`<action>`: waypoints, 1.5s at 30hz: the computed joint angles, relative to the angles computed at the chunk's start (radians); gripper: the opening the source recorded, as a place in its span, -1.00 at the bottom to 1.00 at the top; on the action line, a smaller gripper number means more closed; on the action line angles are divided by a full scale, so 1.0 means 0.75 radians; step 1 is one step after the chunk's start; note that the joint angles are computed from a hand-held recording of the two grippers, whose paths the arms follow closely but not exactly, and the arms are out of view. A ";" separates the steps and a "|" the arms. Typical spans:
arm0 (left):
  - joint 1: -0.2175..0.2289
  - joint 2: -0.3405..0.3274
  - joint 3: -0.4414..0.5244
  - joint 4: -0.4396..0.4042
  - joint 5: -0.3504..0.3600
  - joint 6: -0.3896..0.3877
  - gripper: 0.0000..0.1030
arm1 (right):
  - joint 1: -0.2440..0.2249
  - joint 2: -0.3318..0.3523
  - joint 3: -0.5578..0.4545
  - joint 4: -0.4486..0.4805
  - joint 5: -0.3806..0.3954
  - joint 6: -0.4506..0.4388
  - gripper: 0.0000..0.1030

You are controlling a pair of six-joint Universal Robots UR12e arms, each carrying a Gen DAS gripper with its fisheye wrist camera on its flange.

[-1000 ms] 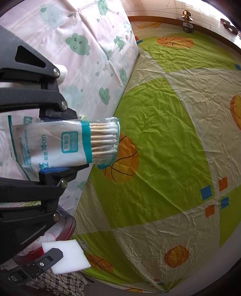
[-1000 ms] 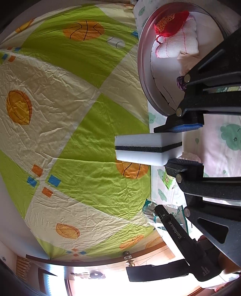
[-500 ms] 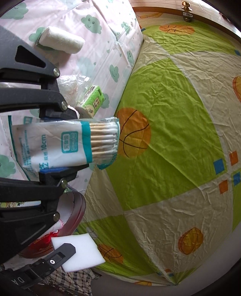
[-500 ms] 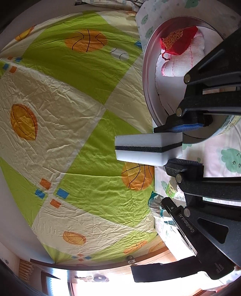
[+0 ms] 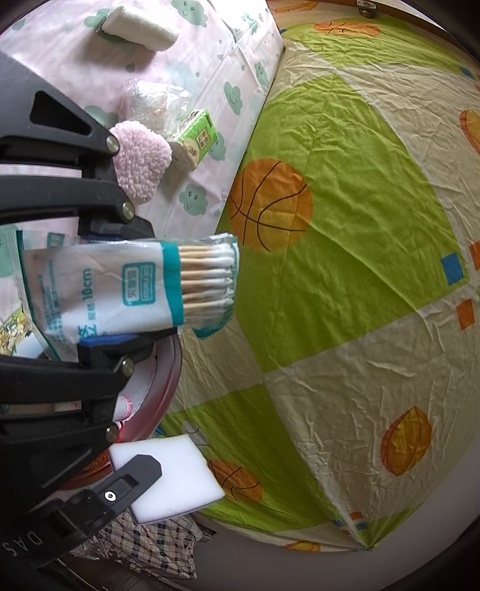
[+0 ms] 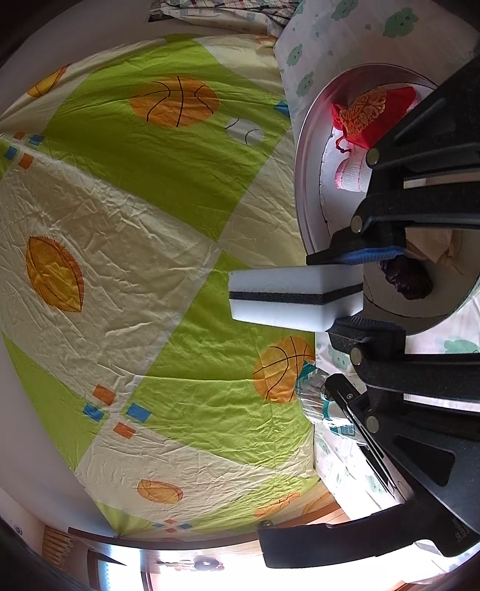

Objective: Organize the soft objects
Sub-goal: 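Carry the sponge and swab pack over the tin box and release both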

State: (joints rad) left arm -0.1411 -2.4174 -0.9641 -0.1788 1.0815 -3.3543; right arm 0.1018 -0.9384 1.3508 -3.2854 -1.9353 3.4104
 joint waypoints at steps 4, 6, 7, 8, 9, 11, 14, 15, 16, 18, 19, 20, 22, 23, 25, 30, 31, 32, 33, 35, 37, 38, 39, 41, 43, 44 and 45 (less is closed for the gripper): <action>-0.016 0.002 0.005 -0.006 -0.010 0.011 -0.35 | -0.014 -0.013 0.019 -0.002 0.003 -0.004 -0.47; -0.024 0.001 0.008 -0.010 -0.017 0.016 -0.35 | -0.022 -0.021 0.030 -0.004 0.006 0.001 -0.47; -0.028 0.001 0.010 -0.013 -0.019 0.018 -0.35 | -0.026 -0.024 0.034 -0.004 0.010 0.005 -0.47; -0.033 0.001 0.011 -0.016 -0.021 0.019 -0.35 | -0.031 -0.028 0.038 -0.004 0.015 0.010 -0.47; -0.037 0.001 0.014 -0.019 -0.022 0.021 -0.35 | -0.035 -0.032 0.043 -0.004 0.020 0.016 -0.47; -0.045 0.000 0.019 -0.024 -0.027 0.020 -0.35 | -0.044 -0.039 0.052 -0.002 0.025 0.023 -0.47; -0.057 -0.004 0.033 -0.040 -0.041 0.024 -0.35 | -0.061 -0.050 0.067 0.002 0.044 0.039 -0.47; -0.061 -0.005 0.036 -0.043 -0.043 0.030 -0.35 | -0.067 -0.054 0.073 0.004 0.045 0.047 -0.47; -0.066 -0.005 0.039 -0.047 -0.046 0.039 -0.35 | -0.074 -0.058 0.078 0.005 0.049 0.054 -0.47; -0.073 -0.006 0.045 -0.059 -0.058 0.062 -0.35 | -0.090 -0.068 0.090 0.012 0.066 0.075 -0.47; -0.077 -0.005 0.046 -0.063 -0.058 0.073 -0.35 | -0.098 -0.072 0.097 0.017 0.072 0.088 -0.47; -0.082 -0.005 0.047 -0.065 -0.053 0.082 -0.35 | -0.106 -0.077 0.103 0.025 0.075 0.100 -0.47; -0.091 -0.006 0.051 -0.077 -0.047 0.099 -0.35 | -0.121 -0.086 0.116 0.038 0.076 0.124 -0.47; -0.095 -0.008 0.055 -0.086 -0.049 0.107 -0.35 | -0.128 -0.090 0.121 0.045 0.082 0.133 -0.47; -0.104 -0.012 0.065 -0.105 -0.048 0.122 -0.35 | -0.142 -0.096 0.130 0.062 0.088 0.149 -0.47; -0.127 -0.026 0.096 -0.187 -0.027 0.164 -0.35 | -0.169 -0.103 0.137 0.119 0.098 0.169 -0.47; -0.131 -0.027 0.099 -0.204 -0.021 0.173 -0.35 | -0.173 -0.104 0.137 0.133 0.103 0.175 -0.47; -0.135 -0.029 0.104 -0.225 -0.015 0.184 -0.35 | -0.178 -0.104 0.137 0.149 0.105 0.181 -0.47; -0.139 -0.031 0.110 -0.248 -0.006 0.198 -0.35 | -0.182 -0.104 0.136 0.167 0.108 0.189 -0.47; -0.145 -0.031 0.115 -0.289 0.013 0.223 -0.35 | -0.189 -0.104 0.133 0.198 0.119 0.204 -0.47; -0.147 -0.029 0.115 -0.298 0.026 0.245 -0.35 | -0.196 -0.104 0.131 0.225 0.140 0.221 -0.47; -0.150 -0.027 0.115 -0.306 0.043 0.261 -0.35 | -0.199 -0.105 0.129 0.237 0.151 0.227 -0.47; -0.152 -0.024 0.114 -0.316 0.066 0.276 -0.35 | -0.200 -0.104 0.127 0.250 0.156 0.230 -0.47; -0.156 -0.022 0.115 -0.336 0.099 0.291 -0.35 | -0.198 -0.102 0.117 0.286 0.148 0.219 -0.47; -0.159 -0.019 0.117 -0.353 0.133 0.300 -0.35 | -0.197 -0.100 0.112 0.308 0.149 0.215 -0.47; -0.160 -0.018 0.119 -0.364 0.151 0.301 -0.35 | -0.198 -0.100 0.112 0.314 0.158 0.214 -0.47; -0.160 -0.019 0.124 -0.380 0.166 0.302 -0.35 | -0.198 -0.100 0.110 0.319 0.160 0.210 -0.47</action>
